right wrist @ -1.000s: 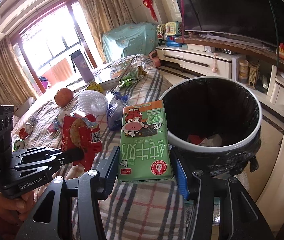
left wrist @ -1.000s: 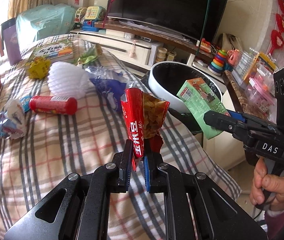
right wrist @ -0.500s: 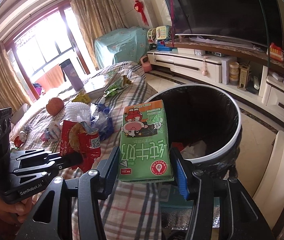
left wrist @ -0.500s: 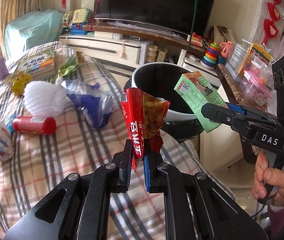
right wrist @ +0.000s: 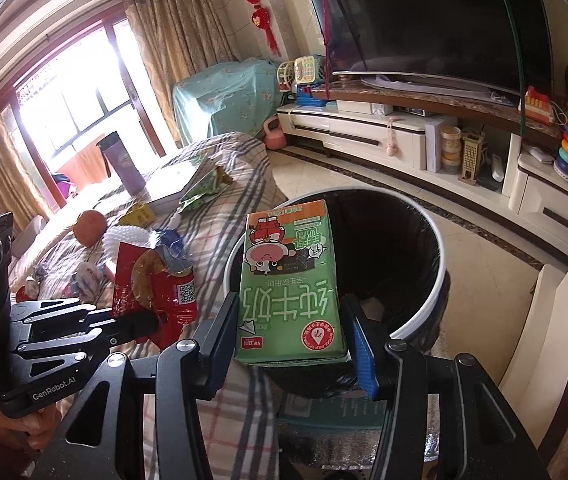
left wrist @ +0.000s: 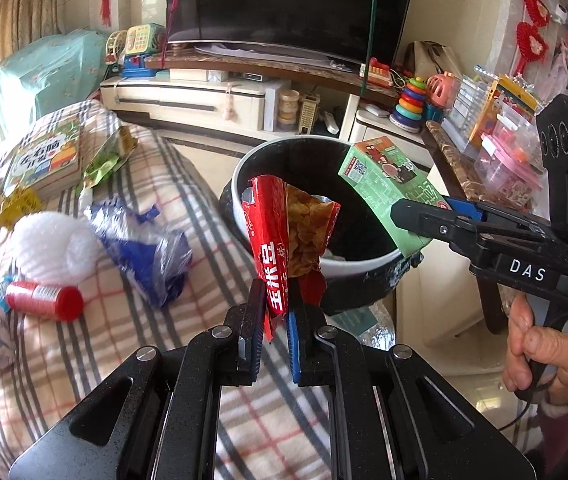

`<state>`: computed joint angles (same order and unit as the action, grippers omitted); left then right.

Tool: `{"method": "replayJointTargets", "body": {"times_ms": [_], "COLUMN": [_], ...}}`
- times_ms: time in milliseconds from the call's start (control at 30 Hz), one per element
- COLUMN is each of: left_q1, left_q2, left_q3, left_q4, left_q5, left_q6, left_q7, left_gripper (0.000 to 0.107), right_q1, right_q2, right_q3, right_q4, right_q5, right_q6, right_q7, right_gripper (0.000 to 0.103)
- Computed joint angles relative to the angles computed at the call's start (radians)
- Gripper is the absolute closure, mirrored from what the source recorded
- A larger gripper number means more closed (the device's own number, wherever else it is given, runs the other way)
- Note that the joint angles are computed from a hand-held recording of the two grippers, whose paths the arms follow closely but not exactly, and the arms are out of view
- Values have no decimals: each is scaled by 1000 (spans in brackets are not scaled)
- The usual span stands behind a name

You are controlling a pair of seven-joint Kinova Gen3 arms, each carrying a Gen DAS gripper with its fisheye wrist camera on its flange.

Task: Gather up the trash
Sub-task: 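Open both grippers over the bin to drop the red bag and green carton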

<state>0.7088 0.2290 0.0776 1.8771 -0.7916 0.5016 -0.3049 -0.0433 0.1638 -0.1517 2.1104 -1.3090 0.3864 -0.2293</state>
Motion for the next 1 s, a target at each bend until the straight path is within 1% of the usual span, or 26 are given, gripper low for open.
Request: {"method": "replayJointTargets", "body": {"times_ms": [167,600,733,1000], "left_q1": [-25,-48,-46,-40], "left_q2": [27,90,107,135], "left_q3": [12,-15,-25,-42], "left_q4": [-52,-168,-192,-232], "left_q5": [54,175,206,251], "left_q6": [20,46,52,69], "left_q7": [-86,-270,-310,-364], "left_gripper": [98,98,98,98], "right_q1": [1,59,72,106], "right_q2": [24,74,94,119], "right_q3": [8,-46,-62,-98], "right_q4": [-39,-110,-132,-162], "right_q5": [85,248,305,384], "right_q6": [-1,-10,-11,-14], "right_q7": [-81,-227,-281,-354], "right_gripper": [52,52,52,52]}}
